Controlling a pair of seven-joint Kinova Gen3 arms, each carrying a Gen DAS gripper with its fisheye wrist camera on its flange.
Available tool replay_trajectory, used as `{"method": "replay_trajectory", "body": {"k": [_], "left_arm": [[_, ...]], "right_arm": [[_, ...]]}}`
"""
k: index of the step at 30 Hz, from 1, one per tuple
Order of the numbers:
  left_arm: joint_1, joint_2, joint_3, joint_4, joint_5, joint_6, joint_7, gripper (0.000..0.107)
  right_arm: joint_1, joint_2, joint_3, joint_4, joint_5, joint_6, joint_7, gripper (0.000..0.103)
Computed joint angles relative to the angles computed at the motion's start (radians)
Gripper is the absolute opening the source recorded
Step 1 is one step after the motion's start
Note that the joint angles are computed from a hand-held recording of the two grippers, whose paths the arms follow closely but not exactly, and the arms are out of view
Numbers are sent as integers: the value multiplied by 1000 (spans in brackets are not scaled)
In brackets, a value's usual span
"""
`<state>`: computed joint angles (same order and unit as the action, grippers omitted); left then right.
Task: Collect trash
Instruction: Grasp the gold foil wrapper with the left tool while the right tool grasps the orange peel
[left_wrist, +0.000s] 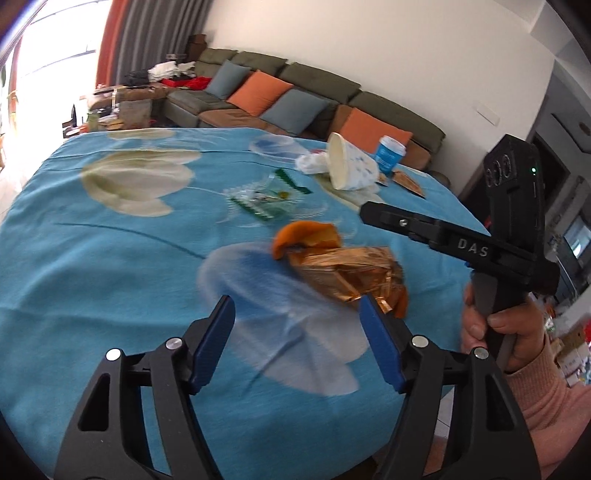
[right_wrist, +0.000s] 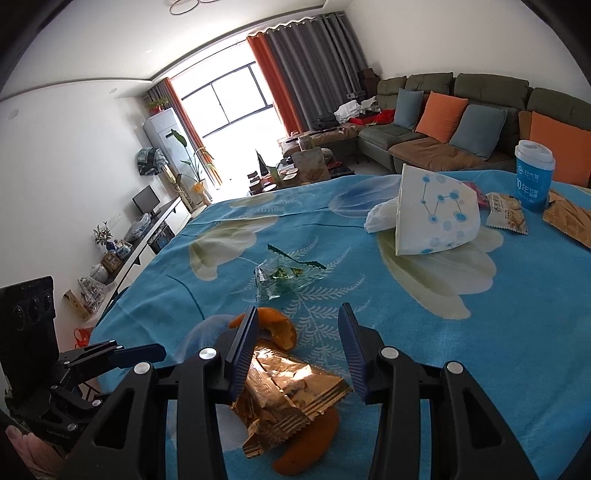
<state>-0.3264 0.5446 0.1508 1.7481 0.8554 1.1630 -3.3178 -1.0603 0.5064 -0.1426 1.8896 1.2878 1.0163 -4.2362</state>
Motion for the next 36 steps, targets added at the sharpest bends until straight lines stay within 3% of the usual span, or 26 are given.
{"method": "replay_trajectory", "body": {"k": [7,12,20,33,36], "left_arm": [[96,29,8,-44,-73,0,150,57],[114,64,21,-86,-106,17,236,33],[87,101,39,-130,-112,51,290,9],[29,83,33,-124,-87,58,227,5],[25,74,33,-110,-84,45,200,10]], "right_arm": [[12,-11,-9,49,40,-28,-63,42],[36,-12,-16,56,77,-64,-63,42],[89,-16,-25,67,132,-153,-56,42],[131,-25,-11,50,77,-267,44,37],[129,-28,0,64,96,-295,10,22]]}}
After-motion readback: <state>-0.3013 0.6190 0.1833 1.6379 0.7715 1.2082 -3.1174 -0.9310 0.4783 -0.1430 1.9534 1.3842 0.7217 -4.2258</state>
